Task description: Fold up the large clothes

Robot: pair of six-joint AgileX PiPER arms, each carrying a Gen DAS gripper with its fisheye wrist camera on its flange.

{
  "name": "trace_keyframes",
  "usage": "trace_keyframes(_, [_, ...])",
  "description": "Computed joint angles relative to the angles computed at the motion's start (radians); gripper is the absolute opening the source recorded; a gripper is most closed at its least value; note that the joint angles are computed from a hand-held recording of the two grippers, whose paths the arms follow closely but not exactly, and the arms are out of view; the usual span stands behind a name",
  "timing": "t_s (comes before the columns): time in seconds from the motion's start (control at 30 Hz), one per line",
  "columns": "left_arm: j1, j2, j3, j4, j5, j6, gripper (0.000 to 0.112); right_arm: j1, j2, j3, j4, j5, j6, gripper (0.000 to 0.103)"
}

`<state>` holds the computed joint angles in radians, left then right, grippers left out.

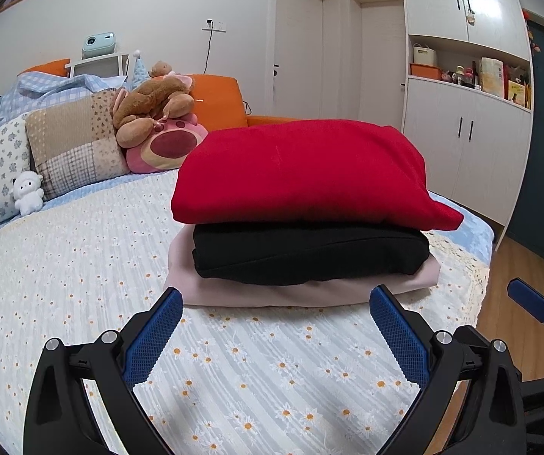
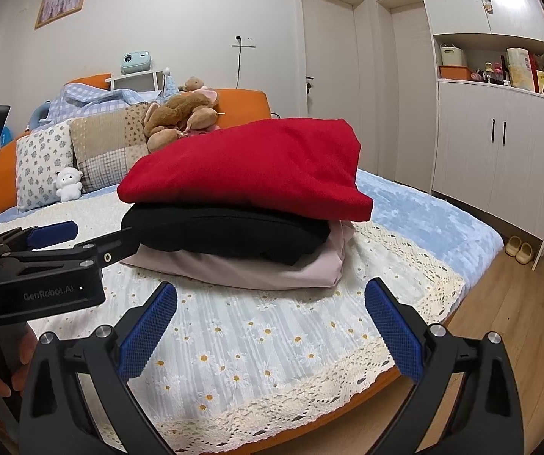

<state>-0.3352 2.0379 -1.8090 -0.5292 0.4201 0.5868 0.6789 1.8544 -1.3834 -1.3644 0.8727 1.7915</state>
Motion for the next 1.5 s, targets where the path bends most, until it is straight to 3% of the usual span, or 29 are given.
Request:
trace_keyframes(0.27, [-0.008,-0.020,0.044,-0.019,-0.037,0.020,0.100,0.000,-0.009,0.020,-0.017,0.006,0.025,0.098])
trace_keyframes(0.43, [0.010,-0.034,0.075,-0.156,-0.041,0.132,0.100,0.000,-0.011,0.028,-0.019,0.009,0.036,0.098])
trace_keyframes(1.0, [0.014,-0.048,0.114,-0.178,-0.072,0.154,0.100,0.000,0.000,0.022,-0.015,0.000,0.028,0.098])
trace_keyframes(1.37, [0.008,-0.044,0.117,-0.115,-0.077,0.093,0.100,0.001,0.011,0.026,-0.013,-0.009,0.030,0.098])
trace_keyframes(1.5, [0.003,-0.057,0.144,-0.164,-0.106,0.148,0.100,0.002,0.017,0.020,-0.010,-0.008,0.021,0.098])
